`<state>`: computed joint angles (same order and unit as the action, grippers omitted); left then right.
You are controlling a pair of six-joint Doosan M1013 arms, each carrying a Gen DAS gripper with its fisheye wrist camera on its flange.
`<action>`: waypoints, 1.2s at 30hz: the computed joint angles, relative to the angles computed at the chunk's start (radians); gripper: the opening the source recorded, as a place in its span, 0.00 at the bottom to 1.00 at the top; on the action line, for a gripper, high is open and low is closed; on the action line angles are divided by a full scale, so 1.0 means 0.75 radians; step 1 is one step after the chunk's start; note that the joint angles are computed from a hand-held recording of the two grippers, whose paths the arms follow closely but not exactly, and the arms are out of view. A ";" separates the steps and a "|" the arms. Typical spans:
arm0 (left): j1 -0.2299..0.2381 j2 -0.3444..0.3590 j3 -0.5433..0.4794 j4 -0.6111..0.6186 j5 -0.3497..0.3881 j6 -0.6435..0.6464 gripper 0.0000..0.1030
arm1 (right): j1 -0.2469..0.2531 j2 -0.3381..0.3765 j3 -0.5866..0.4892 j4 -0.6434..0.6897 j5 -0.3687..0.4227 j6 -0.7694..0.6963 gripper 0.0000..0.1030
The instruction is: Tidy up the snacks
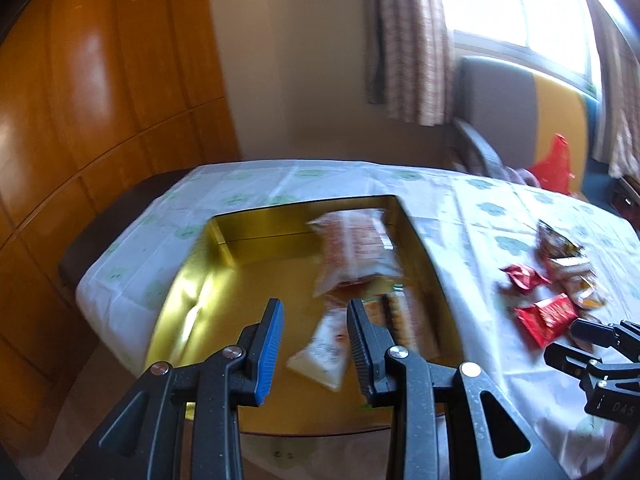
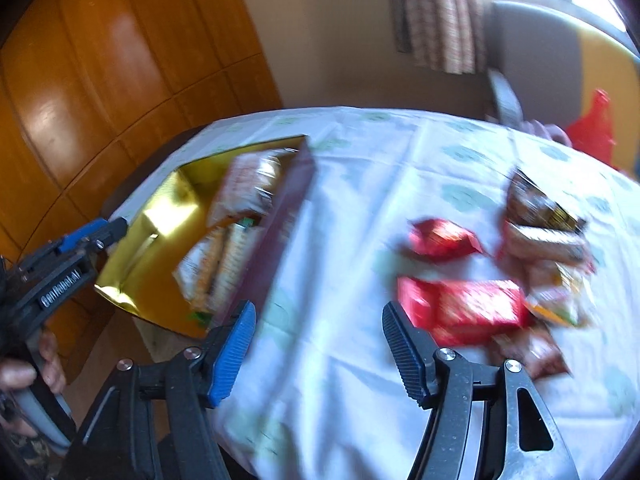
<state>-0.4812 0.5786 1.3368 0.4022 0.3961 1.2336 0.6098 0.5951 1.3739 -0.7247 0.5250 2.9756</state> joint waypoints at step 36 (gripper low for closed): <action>-0.193 0.444 -0.665 -0.961 0.840 1.593 0.51 | -0.009 -0.211 0.456 -0.172 0.109 0.734 0.72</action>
<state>-0.6259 0.9119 0.8380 -0.3182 1.0262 2.4280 0.6033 0.4368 1.7158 -0.8540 0.6070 3.5260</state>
